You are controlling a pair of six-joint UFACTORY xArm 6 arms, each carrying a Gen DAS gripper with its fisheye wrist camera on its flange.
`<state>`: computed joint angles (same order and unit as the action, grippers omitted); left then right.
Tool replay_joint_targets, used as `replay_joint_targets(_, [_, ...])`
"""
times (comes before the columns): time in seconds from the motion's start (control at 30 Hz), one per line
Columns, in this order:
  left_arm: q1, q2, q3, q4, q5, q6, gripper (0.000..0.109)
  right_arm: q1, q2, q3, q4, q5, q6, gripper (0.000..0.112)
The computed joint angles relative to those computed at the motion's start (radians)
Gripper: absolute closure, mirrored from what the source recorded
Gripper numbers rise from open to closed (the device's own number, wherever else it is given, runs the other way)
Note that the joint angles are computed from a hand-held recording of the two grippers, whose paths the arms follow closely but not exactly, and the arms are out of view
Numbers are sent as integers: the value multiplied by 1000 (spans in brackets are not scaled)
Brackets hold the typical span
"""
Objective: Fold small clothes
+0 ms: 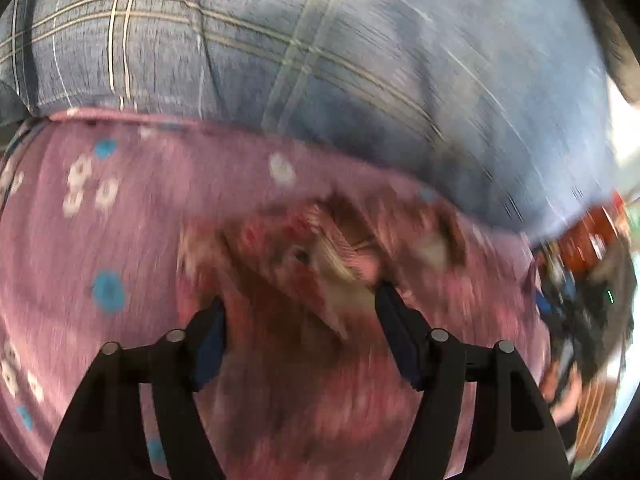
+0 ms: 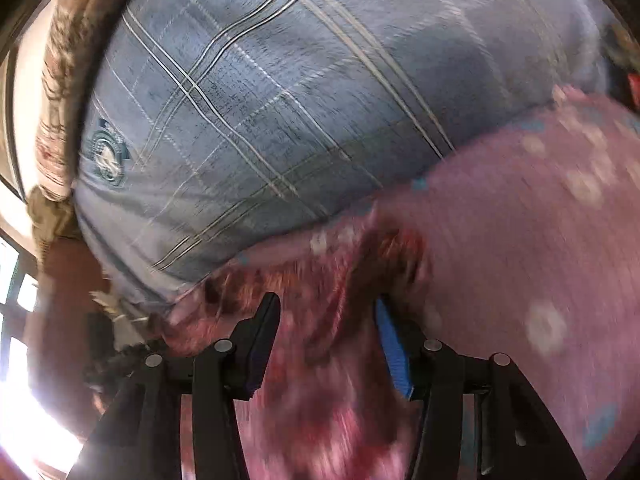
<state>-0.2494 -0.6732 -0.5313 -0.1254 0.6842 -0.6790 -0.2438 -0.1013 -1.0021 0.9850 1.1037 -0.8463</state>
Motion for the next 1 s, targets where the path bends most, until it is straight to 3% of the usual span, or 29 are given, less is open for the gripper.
replay_joint_targets(0.03, [23,38,-34,48,14,-66,65,26,14,-15,3,-38,18,74])
replay_joint_targets(0.07, [60,64,-56,55,23,-104,75,42,25,-29,15,-78,51,73])
replay_joint_targets(0.13, [135,46,-28,-56,-11,-116,75,31,27,-39,71,-110,65,71])
replay_joint_targets(0.2, [201,-15,25,-204,-29,-28,75,8,23,-42,70,-117,65,67])
replay_joint_targets(0.23, [224,-49,46,-255,-12,41,72,-9,22,-42,51,-104,64,61])
replay_joint_targets(0.27, [234,-75,59,-271,10,88,61,-31,27,-45,9,-90,70,59])
replay_joint_targets(0.37, [216,-161,103,-210,79,140,38,-62,33,-28,-33,-85,65,56])
replay_joint_targets(0.43, [195,-170,115,-241,93,197,37,-67,37,-9,-40,-91,82,54])
replay_joint_targets(0.53, [170,-199,148,-333,137,294,37,-69,71,-6,-23,-29,125,54])
replay_joint_targets(0.6, [110,-215,156,-239,126,230,38,-40,56,19,-4,-50,111,58])
replay_joint_targets(0.63, [70,-228,152,-135,127,162,59,-11,30,39,-14,-88,83,74])
replay_joint_targets(0.67, [44,-235,146,-72,134,127,97,2,16,44,-38,-104,64,93])
replay_joint_targets(0.7, [34,-252,148,-51,146,116,101,35,-22,62,-69,-155,41,107])
replay_joint_targets(0.8, [34,-380,180,-31,141,46,102,24,-102,79,61,-112,-69,107])
replay_joint_targets(0.9, [37,-413,197,42,150,-32,102,14,-139,84,199,-97,-140,107])
replay_joint_targets(1.0, [101,-424,245,25,185,-54,102,83,-54,49,68,-209,-16,107])
